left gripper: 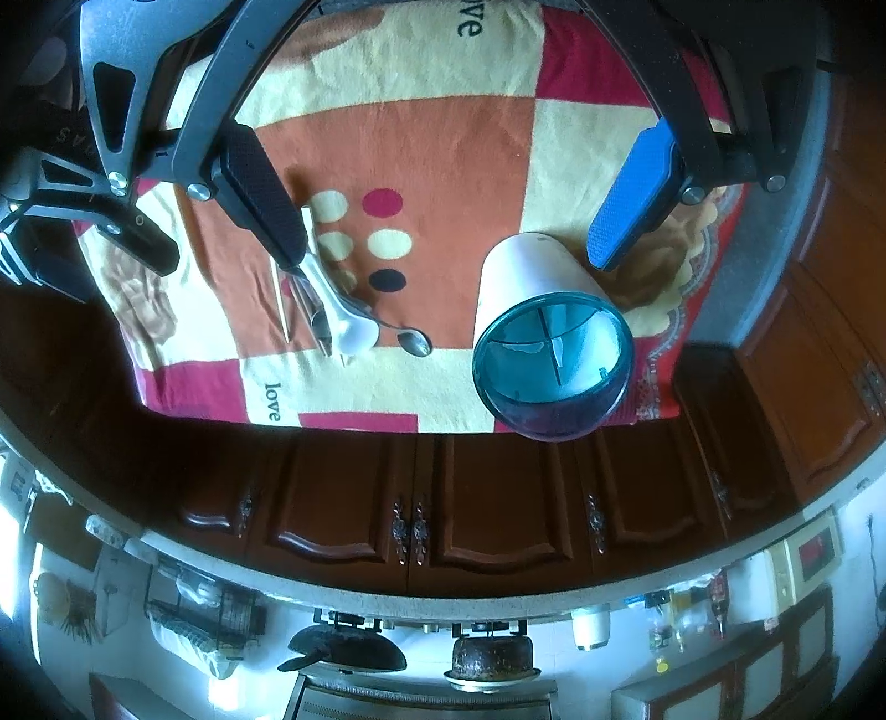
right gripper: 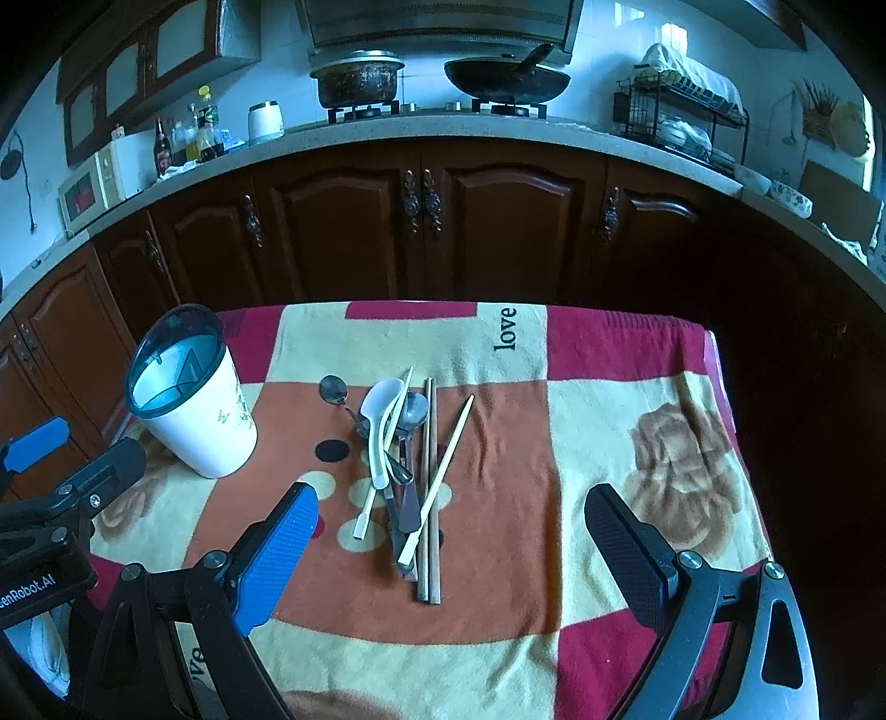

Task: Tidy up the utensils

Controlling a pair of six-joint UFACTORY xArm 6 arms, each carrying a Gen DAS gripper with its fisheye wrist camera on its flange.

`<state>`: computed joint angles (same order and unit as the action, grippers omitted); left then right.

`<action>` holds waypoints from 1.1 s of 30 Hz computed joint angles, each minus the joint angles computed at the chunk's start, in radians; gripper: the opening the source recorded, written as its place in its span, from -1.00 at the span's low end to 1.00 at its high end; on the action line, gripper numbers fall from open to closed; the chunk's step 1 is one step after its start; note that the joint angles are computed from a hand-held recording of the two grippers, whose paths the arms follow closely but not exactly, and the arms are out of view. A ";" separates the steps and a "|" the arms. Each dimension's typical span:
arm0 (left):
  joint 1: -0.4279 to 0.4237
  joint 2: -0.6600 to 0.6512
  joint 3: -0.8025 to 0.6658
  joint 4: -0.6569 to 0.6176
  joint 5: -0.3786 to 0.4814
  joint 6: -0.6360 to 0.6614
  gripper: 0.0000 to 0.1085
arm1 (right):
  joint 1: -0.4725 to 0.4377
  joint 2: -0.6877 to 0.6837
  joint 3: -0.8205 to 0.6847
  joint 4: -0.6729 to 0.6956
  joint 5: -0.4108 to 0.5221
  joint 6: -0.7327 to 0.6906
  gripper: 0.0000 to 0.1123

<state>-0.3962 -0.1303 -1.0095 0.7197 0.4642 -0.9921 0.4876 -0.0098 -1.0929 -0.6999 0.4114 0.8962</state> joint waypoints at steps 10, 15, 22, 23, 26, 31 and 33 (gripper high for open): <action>0.015 0.103 -0.097 -0.081 -0.014 0.090 0.78 | -0.040 0.069 -0.041 0.103 -0.041 -0.127 0.71; 0.023 0.189 -0.179 -0.243 -0.028 0.243 0.56 | -0.059 0.132 -0.074 0.281 -0.079 -0.307 0.55; 0.020 0.373 -0.403 -0.432 0.049 0.438 0.45 | -0.084 0.235 -0.151 0.677 -0.125 -0.651 0.17; 0.019 0.407 -0.448 -0.463 0.068 0.463 0.45 | -0.086 0.252 -0.168 0.729 -0.121 -0.696 0.15; 0.019 0.521 -0.602 -0.520 0.148 0.523 0.44 | -0.096 0.296 -0.213 0.779 -0.107 -0.749 0.15; 0.039 0.741 -0.897 -0.605 0.313 0.585 0.44 | -0.105 0.355 -0.280 1.043 -0.076 -0.982 0.15; 0.034 0.794 -0.972 -0.525 0.341 0.569 0.42 | -0.112 0.380 -0.310 1.138 -0.060 -1.070 0.15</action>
<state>-0.3627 0.6636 -1.9818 0.1951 0.8048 -0.4232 0.3755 0.3698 -1.4029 0.4380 0.3518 -0.1740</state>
